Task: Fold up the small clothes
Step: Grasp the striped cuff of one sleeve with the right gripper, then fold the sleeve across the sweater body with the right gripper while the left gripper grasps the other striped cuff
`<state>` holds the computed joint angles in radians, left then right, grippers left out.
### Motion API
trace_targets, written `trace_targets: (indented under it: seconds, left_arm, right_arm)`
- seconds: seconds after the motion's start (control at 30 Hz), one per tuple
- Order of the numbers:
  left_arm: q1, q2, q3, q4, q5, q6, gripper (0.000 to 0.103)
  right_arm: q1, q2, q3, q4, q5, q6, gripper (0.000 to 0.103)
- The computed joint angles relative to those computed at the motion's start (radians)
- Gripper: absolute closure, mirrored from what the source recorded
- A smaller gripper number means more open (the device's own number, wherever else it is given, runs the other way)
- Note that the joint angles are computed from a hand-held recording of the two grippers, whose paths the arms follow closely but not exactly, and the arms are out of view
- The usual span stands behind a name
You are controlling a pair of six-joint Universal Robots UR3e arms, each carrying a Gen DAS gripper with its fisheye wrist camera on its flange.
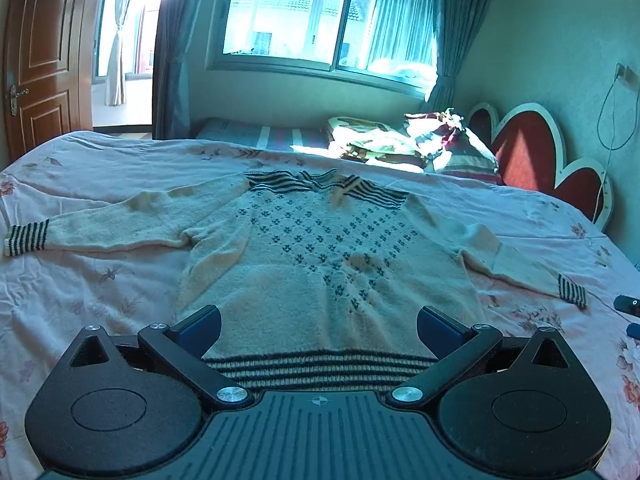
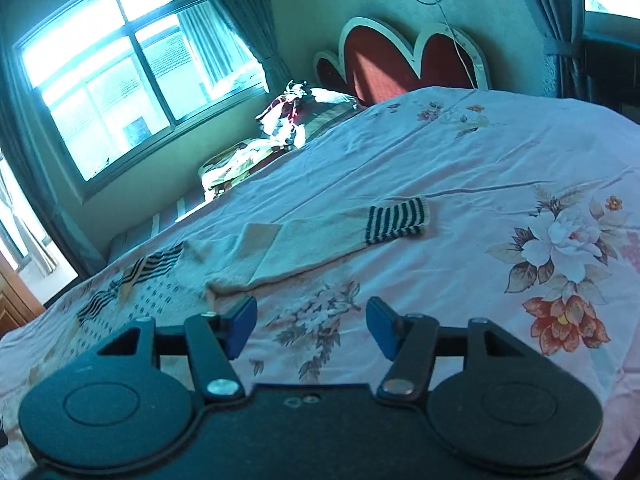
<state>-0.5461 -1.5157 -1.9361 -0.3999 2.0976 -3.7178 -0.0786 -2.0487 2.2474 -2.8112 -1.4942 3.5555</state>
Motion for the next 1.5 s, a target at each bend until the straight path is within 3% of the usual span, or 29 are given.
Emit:
trace_targets:
  seconds: [0.1,0.23,0.4,0.6,0.67,0.73,0.77,0.8,0.97,1.17,1.5]
  left_arm:
    - [0.065,-0.084,0.035,0.049,-0.037,0.017,0.000]
    - [0.139,-0.207,0.125,0.040,-0.084,0.024,0.000]
    - [0.194,-0.373,0.275,0.022,-0.095,0.069,0.000]
    - [0.273,-0.563,0.494,-0.039,-0.103,0.081,0.000]
    - [0.294,-0.610,0.551,-0.049,-0.107,0.071,0.000]
    - [0.309,-0.653,0.619,-0.097,-0.098,0.067,0.000]
    - [0.317,-0.665,0.646,-0.121,-0.098,0.065,0.000]
    - [0.325,-0.672,0.661,-0.137,-0.096,0.064,0.000]
    - [0.377,-0.621,0.582,-0.100,-0.103,0.088,0.000]
    - [0.497,-0.492,0.362,0.031,-0.234,0.155,0.000]
    - [0.673,-0.339,0.137,0.126,-0.346,0.228,0.000]
  right_arm:
    - [-0.149,0.163,0.002,-0.148,0.127,0.019,0.055]
    - [-0.243,0.443,-0.068,-0.297,0.203,0.130,0.060]
    - [-0.267,0.683,-0.177,-0.402,0.202,0.241,0.060]
    - [-0.251,0.787,-0.245,-0.461,0.163,0.269,0.062]
    - [-0.244,0.803,-0.276,-0.446,0.152,0.267,0.066]
    - [-0.236,0.823,-0.317,-0.417,0.128,0.265,0.079]
    - [-0.226,0.827,-0.335,-0.396,0.106,0.255,0.095]
    - [-0.213,0.834,-0.360,-0.372,0.079,0.242,0.096]
    - [-0.075,0.901,-0.537,-0.346,-0.018,0.122,0.096]
    - [0.170,1.058,-0.883,-0.251,-0.026,-0.066,0.097]
    - [0.461,1.403,-1.522,0.117,0.022,-0.193,0.097]
